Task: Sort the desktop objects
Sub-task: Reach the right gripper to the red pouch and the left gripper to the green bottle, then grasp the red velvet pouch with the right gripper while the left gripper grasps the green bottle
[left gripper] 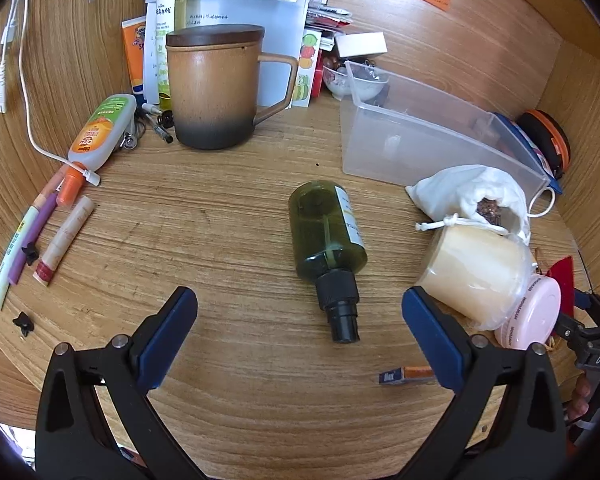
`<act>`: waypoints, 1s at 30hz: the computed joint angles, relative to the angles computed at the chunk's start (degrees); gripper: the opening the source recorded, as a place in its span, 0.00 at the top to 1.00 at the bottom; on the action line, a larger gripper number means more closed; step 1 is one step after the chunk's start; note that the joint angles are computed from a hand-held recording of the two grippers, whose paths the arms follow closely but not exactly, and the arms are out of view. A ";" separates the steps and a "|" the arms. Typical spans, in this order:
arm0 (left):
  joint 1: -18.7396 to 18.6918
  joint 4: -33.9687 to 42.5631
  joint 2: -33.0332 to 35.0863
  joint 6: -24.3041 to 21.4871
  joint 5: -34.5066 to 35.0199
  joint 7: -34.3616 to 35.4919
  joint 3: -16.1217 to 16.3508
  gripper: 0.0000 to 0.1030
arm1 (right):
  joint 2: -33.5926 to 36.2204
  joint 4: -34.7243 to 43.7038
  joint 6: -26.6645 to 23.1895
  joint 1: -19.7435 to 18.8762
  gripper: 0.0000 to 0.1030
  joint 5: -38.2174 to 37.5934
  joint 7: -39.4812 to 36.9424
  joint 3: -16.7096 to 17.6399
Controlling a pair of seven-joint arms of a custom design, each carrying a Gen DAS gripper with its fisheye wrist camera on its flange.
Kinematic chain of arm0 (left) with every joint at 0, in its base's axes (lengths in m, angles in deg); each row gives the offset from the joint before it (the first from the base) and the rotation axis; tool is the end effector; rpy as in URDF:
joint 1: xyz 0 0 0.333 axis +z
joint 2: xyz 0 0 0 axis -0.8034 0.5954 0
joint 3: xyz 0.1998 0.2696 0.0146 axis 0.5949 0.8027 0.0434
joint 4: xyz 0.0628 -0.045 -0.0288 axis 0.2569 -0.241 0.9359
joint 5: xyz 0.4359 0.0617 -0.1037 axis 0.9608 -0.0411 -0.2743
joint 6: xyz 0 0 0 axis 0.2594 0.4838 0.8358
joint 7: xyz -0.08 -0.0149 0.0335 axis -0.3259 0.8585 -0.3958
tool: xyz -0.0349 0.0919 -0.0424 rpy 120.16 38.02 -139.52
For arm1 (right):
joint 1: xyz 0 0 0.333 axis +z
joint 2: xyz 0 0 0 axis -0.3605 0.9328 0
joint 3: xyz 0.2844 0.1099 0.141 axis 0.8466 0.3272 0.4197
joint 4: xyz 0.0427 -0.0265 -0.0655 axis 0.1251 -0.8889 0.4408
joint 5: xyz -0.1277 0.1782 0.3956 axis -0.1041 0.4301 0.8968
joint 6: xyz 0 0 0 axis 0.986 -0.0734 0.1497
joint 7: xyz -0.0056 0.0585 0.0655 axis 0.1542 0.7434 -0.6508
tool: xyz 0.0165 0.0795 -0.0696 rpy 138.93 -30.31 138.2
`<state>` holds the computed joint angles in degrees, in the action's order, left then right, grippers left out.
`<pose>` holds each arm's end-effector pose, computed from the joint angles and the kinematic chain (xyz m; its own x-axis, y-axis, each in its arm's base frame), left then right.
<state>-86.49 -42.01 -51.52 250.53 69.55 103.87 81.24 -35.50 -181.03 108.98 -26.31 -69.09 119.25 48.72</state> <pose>0.6878 -0.3278 0.2608 -0.0309 -0.9896 0.1408 -0.7719 -0.0659 -0.6323 0.6746 0.1492 0.2442 0.2248 -0.9634 -0.1462 -0.7857 -0.0905 -0.6119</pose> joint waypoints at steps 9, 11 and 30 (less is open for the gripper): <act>2.95 4.73 2.70 -3.29 -0.92 3.01 -3.37 0.00 | 1.20 -0.51 4.69 -0.68 0.31 -4.21 1.48 0.76; 3.72 6.23 3.58 -4.25 -1.33 3.88 -4.33 0.00 | 1.70 -0.46 5.29 -2.61 0.33 -5.35 2.53 2.55; 7.48 18.11 10.07 -13.46 -2.34 10.91 -9.51 0.18 | 5.19 0.45 7.62 -13.17 0.70 -16.43 10.46 10.59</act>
